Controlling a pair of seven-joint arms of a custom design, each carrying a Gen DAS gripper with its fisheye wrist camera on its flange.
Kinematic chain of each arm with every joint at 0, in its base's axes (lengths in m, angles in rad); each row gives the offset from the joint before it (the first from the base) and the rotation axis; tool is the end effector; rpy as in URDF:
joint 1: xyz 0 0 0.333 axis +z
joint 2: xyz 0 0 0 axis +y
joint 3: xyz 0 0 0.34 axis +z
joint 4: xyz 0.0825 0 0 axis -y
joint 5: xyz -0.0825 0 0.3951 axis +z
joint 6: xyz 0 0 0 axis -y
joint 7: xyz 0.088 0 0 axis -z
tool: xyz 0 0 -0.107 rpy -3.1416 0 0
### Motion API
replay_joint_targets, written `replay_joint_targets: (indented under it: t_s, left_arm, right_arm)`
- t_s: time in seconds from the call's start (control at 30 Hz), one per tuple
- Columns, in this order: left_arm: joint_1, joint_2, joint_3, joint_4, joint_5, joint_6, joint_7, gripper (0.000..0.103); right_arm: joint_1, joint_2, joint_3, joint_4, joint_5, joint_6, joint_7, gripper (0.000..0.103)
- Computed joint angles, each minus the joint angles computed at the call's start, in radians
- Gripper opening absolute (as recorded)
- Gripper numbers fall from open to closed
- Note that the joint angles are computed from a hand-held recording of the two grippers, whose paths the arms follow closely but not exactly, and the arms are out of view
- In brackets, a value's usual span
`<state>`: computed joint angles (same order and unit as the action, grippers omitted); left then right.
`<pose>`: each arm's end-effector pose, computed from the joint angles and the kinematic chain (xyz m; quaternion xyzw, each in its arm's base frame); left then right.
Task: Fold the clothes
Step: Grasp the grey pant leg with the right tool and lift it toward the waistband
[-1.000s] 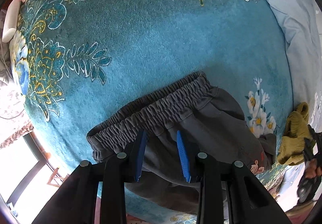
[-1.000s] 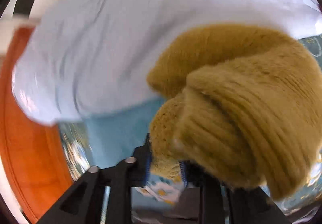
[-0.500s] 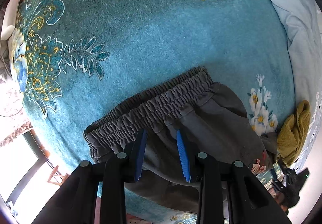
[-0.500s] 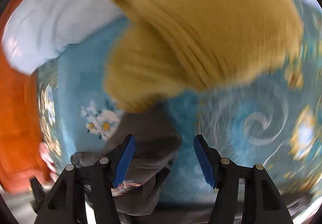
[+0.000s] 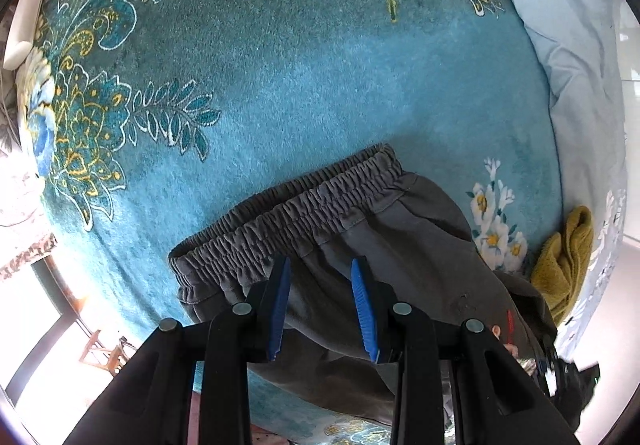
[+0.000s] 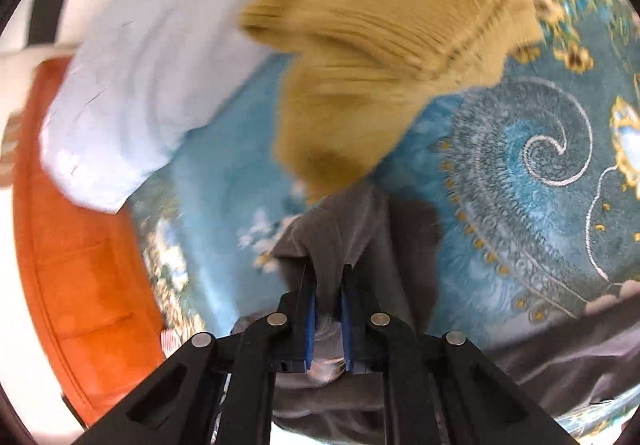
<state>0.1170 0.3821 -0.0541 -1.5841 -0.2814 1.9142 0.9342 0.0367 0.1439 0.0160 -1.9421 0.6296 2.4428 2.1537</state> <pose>0.6827 0.0279 0.4335 0.9181 -0.3697 0.0447 0.1360 0.6339 0.0339 0.4655 -0.2931 0.9102 0.1375 0.2582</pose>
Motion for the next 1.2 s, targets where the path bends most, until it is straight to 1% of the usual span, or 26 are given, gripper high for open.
replay_joint_targets:
  t_s: [0.1,0.17,0.2,0.33,0.47,0.53,0.6,0.63,0.67,0.73,0.8,0.83,0.9,0.97,1.0,1.03,1.1,1.13,1.2]
  left_arm:
    - [0.008,-0.028,-0.002,-0.039,-0.024,0.026,0.014,0.032]
    - [0.011,-0.042,-0.002,-0.052,-0.033,0.035,0.021,0.032]
    - [0.014,-0.057,-0.001,-0.072,-0.037,0.045,0.028,0.032]
    - [0.028,-0.099,0.010,-0.118,-0.043,0.058,0.039,0.032]
    - [0.041,-0.139,0.022,-0.157,-0.034,0.062,0.046,0.032]
    - [0.049,-0.160,0.028,-0.174,-0.030,0.057,0.041,0.032]
    - [0.056,-0.175,0.033,-0.194,-0.031,0.064,0.038,0.032]
    - [0.059,-0.182,0.035,-0.203,-0.032,0.068,0.037,0.032]
    - [0.061,-0.183,0.035,-0.209,-0.036,0.070,0.034,0.032]
    - [0.065,-0.184,0.036,-0.221,-0.045,0.074,0.027,0.032]
    - [0.067,-0.181,0.033,-0.225,-0.054,0.075,0.028,0.032]
    - [0.066,-0.177,0.031,-0.222,-0.058,0.073,0.032,0.032]
    - [0.064,-0.168,0.027,-0.217,-0.067,0.070,0.039,0.032]
    - [0.062,-0.167,0.025,-0.213,-0.065,0.063,0.045,0.032]
    - [0.061,-0.167,0.024,-0.210,-0.064,0.059,0.048,0.032]
    - [0.060,-0.167,0.024,-0.208,-0.063,0.056,0.052,0.032]
    - [0.058,-0.171,0.025,-0.207,-0.053,0.046,0.054,0.032]
    - [0.058,-0.175,0.027,-0.208,-0.045,0.040,0.054,0.032]
    - [0.057,-0.184,0.030,-0.212,-0.028,0.029,0.054,0.032]
  right_arm:
    - [0.029,-0.059,0.014,-0.001,-0.036,-0.005,-0.012,0.011]
    - [0.057,-0.066,0.025,0.033,-0.048,-0.039,-0.036,0.011]
    - [0.066,-0.053,0.031,0.060,-0.028,-0.065,-0.056,0.011]
    - [0.109,0.063,0.079,0.204,0.030,-0.175,-0.143,0.011]
    - [0.143,0.198,0.123,0.348,-0.008,-0.338,-0.173,0.013]
    - [0.160,0.260,0.134,0.411,-0.056,-0.436,-0.164,0.014]
    - [0.166,0.276,0.142,0.434,-0.080,-0.483,-0.171,0.016]
    - [0.162,0.260,0.145,0.420,-0.073,-0.473,-0.191,0.024]
    - [0.156,0.254,0.148,0.420,-0.054,-0.460,-0.213,0.038]
    - [0.134,0.235,0.155,0.417,0.010,-0.422,-0.269,0.051]
    - [0.113,0.179,0.144,0.390,0.041,-0.392,-0.318,0.052]
    - [0.111,0.150,0.128,0.374,0.031,-0.365,-0.322,0.054]
    - [0.111,0.080,0.085,0.314,-0.026,-0.283,-0.293,0.058]
    - [0.109,0.026,0.034,0.236,-0.120,-0.202,-0.173,0.067]
    - [0.101,0.010,0.013,0.204,-0.159,-0.176,-0.102,0.067]
    - [0.086,0.008,-0.003,0.181,-0.168,-0.169,-0.046,0.067]
    - [0.052,0.025,-0.020,0.149,-0.155,-0.144,0.006,0.067]
    - [0.041,0.050,-0.026,0.154,-0.177,-0.151,0.041,0.067]
    - [0.017,0.119,-0.024,0.193,-0.200,-0.206,0.068,0.067]
